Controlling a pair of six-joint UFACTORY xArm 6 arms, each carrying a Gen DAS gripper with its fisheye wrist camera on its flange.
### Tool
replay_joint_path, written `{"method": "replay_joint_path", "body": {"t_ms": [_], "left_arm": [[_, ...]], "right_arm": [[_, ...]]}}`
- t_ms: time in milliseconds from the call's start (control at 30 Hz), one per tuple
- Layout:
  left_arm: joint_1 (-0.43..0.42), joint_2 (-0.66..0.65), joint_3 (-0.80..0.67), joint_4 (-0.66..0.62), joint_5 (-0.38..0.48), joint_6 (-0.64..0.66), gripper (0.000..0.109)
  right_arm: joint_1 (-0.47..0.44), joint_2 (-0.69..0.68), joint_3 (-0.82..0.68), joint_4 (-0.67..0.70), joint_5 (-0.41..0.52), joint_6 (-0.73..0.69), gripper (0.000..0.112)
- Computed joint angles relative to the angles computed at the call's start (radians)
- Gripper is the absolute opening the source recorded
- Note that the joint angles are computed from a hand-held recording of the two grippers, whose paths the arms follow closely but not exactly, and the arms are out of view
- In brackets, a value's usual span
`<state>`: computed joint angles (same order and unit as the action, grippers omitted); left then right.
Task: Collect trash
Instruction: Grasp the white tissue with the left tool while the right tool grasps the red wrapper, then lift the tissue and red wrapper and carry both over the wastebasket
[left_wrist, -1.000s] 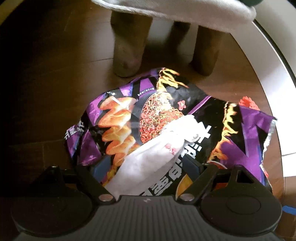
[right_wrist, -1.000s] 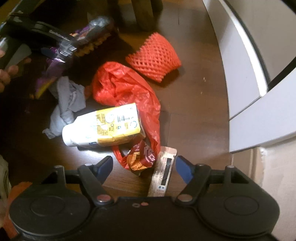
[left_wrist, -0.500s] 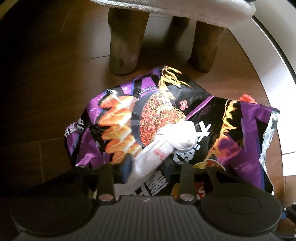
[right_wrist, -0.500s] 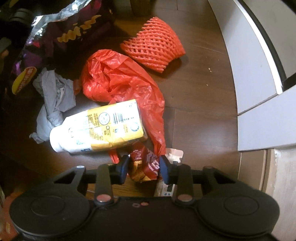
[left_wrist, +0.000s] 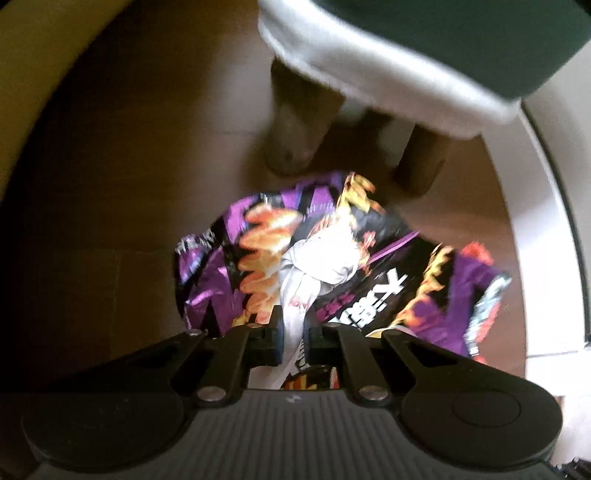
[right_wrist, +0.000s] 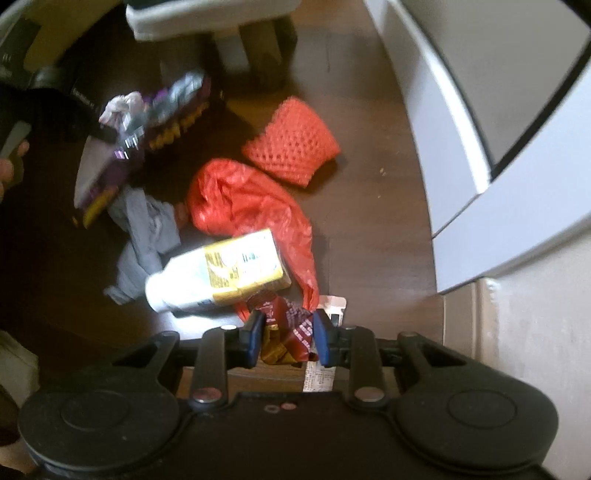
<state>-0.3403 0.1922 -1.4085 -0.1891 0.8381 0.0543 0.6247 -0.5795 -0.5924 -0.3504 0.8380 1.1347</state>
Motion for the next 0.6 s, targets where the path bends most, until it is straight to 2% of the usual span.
{"method": "replay_joint_path", "body": {"t_ms": [367, 600], "left_arm": [[-0.035, -0.103, -0.031, 0.049, 0.021, -0.085, 0.009], [-0.058, -0.154, -0.107, -0.005, 0.027, -0.045, 0.009]], "right_arm": [[0.056, -0.122, -0.102, -0.162, 0.129, 0.122, 0.027], [0.094, -0.151, -0.216, -0.306, 0.214, 0.166, 0.026]]}}
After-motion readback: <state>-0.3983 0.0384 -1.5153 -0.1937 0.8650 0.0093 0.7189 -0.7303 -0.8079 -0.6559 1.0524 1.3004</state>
